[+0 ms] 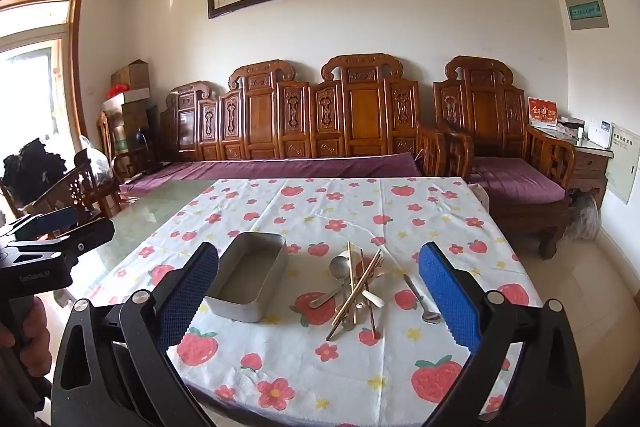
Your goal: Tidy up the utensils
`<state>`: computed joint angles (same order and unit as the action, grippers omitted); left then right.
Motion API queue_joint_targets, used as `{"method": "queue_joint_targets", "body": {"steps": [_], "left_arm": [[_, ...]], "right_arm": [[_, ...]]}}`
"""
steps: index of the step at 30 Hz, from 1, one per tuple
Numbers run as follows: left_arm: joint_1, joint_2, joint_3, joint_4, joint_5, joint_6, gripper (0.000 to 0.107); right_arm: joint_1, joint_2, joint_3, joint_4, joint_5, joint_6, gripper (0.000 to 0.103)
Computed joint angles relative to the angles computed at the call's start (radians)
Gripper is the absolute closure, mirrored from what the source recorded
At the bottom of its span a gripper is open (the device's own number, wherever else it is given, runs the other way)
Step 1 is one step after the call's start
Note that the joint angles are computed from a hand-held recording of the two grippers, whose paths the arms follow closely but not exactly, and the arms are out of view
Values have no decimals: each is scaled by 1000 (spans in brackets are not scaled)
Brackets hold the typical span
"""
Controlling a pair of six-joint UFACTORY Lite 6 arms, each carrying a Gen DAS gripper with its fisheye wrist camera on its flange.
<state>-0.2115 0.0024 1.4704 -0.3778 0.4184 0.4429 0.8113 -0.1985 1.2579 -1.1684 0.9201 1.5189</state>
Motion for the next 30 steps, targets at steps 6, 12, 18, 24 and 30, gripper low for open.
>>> {"method": "queue_joint_targets", "body": {"steps": [6, 12, 18, 24, 30], "left_arm": [[-8, 10, 7, 12, -6, -9, 10], [-31, 15, 71, 80, 34, -95, 10], [-18, 11, 108, 64, 69, -84, 10], [-17, 4, 103, 59, 67, -80, 10], [-16, -5, 89, 51, 59, -72, 10]], "right_arm": [[13, -11, -7, -9, 13, 9, 3], [-4, 7, 8, 15, 0, -14, 3], [13, 7, 14, 14, 15, -15, 3], [24, 37, 50, 14, 23, -13, 3], [18, 10, 36, 19, 19, -26, 3]]}}
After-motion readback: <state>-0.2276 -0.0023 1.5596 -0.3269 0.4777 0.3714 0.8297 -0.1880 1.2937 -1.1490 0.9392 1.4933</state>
